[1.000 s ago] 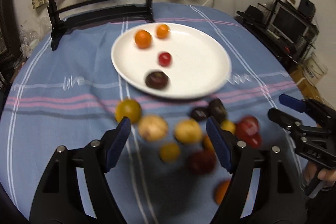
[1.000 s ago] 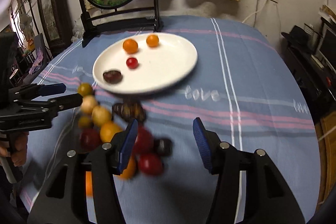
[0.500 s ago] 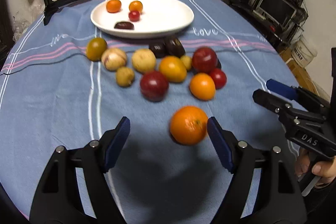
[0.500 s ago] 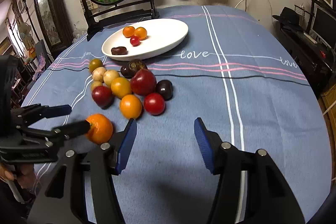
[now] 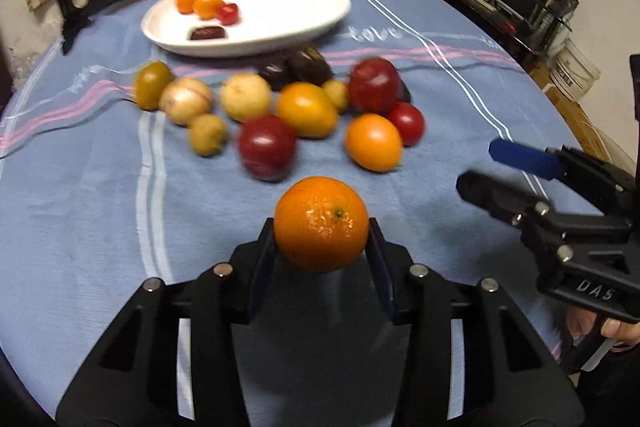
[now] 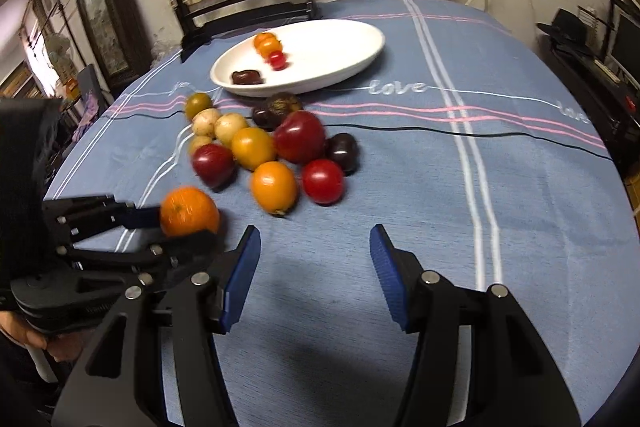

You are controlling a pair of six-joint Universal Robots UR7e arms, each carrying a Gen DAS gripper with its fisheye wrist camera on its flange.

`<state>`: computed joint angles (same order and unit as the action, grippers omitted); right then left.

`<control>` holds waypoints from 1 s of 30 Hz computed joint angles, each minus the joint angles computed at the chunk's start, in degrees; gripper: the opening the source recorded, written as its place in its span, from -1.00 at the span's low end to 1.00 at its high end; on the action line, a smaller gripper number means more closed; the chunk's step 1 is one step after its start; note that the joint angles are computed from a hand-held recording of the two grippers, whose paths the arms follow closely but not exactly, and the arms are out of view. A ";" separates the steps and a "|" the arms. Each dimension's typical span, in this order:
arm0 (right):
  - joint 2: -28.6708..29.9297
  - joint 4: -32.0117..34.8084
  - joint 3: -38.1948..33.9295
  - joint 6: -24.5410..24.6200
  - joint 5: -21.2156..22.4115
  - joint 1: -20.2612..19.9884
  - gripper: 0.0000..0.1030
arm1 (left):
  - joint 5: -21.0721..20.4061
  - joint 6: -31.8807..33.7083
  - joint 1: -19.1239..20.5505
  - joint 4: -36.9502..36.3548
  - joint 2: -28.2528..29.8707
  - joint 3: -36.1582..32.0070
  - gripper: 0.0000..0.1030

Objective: Organize fruits
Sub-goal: 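Carry a large orange with the left tool while the right tool carries a tangerine, both onto the plate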

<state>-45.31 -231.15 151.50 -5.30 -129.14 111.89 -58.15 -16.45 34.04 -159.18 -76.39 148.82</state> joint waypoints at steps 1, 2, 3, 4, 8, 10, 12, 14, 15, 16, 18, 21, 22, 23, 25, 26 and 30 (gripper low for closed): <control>0.11 1.47 -0.66 0.10 0.70 -0.02 0.11 | 0.35 0.26 0.35 0.52 -1.36 0.01 -0.13; 0.15 2.49 -1.09 0.19 1.33 -0.12 0.11 | 0.66 0.21 0.55 1.33 -2.75 0.01 -0.13; 0.19 3.56 -1.61 0.25 2.21 -0.36 0.11 | 1.15 0.20 0.78 1.74 -3.77 0.07 -0.13; 0.58 4.21 -2.20 0.35 2.73 -0.46 0.11 | 1.56 0.13 0.94 2.49 -4.81 -0.01 -0.13; 1.22 9.09 -5.40 0.40 3.77 -1.09 0.11 | 2.13 1.04 2.71 3.34 -7.22 -0.27 -0.13; 1.62 11.85 -7.38 0.97 1.67 -0.68 0.11 | 2.05 1.38 3.46 3.66 -7.64 -0.46 -0.13; 2.03 13.37 -8.72 1.05 0.37 -0.63 0.11 | 1.91 1.79 4.28 3.61 -7.72 -0.63 -0.13; 2.58 13.87 -9.78 0.86 -0.57 -0.55 0.08 | 1.91 2.01 4.62 3.45 -7.64 -0.64 -0.13; 3.06 13.98 -10.45 0.67 -1.50 -0.29 -0.08 | 1.87 2.23 4.80 3.36 -7.59 -0.70 -0.13; 3.60 14.47 -11.20 0.87 -3.24 0.04 -0.19 | 1.91 2.39 4.99 3.25 -7.56 -0.74 -0.13; 3.88 14.95 -11.59 0.99 -4.75 0.19 -0.32 | 1.97 2.64 5.31 3.05 -7.57 -0.86 -0.13; 3.06 14.43 -10.52 0.57 -3.86 0.27 -0.33 | 2.24 3.45 5.72 2.86 -7.70 -1.10 -0.13; 2.20 14.09 -9.61 0.72 -3.26 0.37 -0.33 | 2.31 3.69 5.81 2.95 -7.88 -1.19 -0.13; 1.48 13.68 -9.11 0.60 -2.46 0.51 -0.32 | 2.40 3.88 5.80 3.12 -7.97 -1.42 -0.13; -0.44 11.23 -7.71 -0.69 -0.38 1.39 -0.32 | 2.62 4.96 5.69 2.99 -7.94 -2.28 -0.13; -1.18 9.96 -7.40 -1.53 -0.01 1.91 -0.32 | 2.73 5.61 5.62 2.67 -7.79 -2.75 -0.13; -4.10 8.03 -8.07 -4.08 0.70 2.71 -0.32 | 2.62 7.51 5.86 1.37 -6.42 -5.39 -0.13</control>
<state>-49.42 -223.13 143.43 -9.38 -128.44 114.60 -55.52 -8.95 39.90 -157.81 -82.82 143.43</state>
